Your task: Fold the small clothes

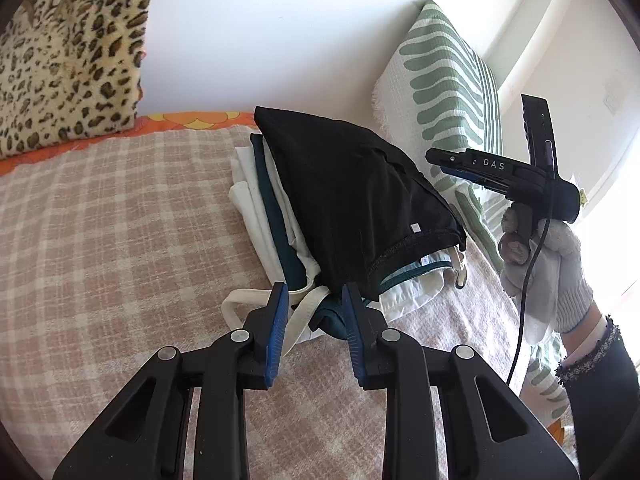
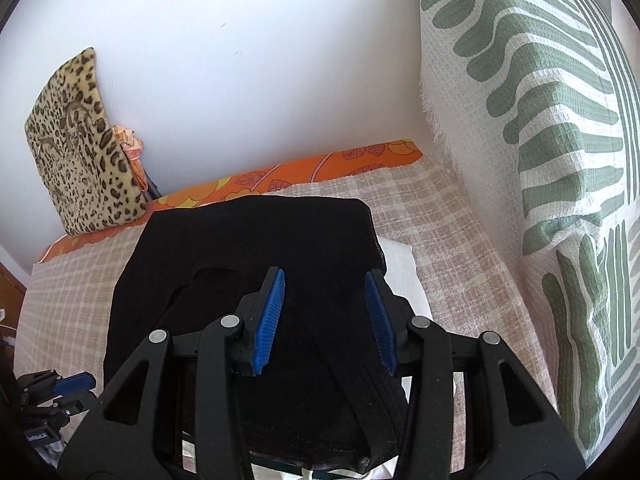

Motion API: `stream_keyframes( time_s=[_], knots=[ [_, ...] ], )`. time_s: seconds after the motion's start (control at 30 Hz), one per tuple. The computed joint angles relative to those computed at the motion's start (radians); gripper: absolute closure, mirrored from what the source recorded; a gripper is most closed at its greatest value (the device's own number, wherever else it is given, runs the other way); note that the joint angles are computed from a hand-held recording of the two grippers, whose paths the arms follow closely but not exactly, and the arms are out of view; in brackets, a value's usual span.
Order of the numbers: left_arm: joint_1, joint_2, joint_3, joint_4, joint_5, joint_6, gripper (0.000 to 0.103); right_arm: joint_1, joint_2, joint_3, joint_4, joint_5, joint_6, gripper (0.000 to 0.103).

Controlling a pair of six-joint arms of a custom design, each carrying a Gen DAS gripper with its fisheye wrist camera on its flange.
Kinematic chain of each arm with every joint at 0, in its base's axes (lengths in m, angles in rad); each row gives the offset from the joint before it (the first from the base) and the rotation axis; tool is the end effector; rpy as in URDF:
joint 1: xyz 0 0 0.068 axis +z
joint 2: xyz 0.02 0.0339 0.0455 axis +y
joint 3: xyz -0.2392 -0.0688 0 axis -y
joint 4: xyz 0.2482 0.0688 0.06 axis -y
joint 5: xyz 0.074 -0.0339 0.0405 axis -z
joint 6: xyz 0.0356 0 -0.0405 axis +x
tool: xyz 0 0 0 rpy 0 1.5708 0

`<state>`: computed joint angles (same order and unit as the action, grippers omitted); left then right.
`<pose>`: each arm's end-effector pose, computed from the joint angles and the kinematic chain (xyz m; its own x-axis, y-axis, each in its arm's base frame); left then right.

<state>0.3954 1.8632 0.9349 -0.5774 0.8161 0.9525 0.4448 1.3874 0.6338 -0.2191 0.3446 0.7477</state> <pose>0.2796 0.0886 0.0816 -0.7132 0.3072 -0.6301 0.6228 0.6902 -0.3684 0.2389 0.1006 0.1338 -0.7056 0.3726 -0.6027 0.3362 0.9248 0.1782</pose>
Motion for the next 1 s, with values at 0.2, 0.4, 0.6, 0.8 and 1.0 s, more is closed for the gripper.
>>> stream_keyframes(
  time_s=[0.2,0.4,0.6,0.8,1.0],
  knots=[
    [0.126,-0.132,-0.023,-0.183,0.062,0.2,0.053,0.175,-0.08,0.08,-0.2,0.114,0.14,0.054],
    [0.257,-0.198,0.02,-0.404,0.11,0.416,0.04,0.377,-0.098,0.221,-0.41,0.25,0.31,0.046],
    [0.39,-0.216,0.069,-0.608,0.124,0.642,0.03,0.541,-0.032,0.371,-0.585,0.35,0.478,0.041],
    [0.498,-0.183,0.123,-0.756,0.124,0.818,0.025,0.676,0.09,0.53,-0.749,0.417,0.634,0.033],
    [0.586,-0.136,0.161,-0.853,0.098,0.961,0.023,0.783,0.193,0.632,-0.873,0.461,0.817,0.023]
  ],
)
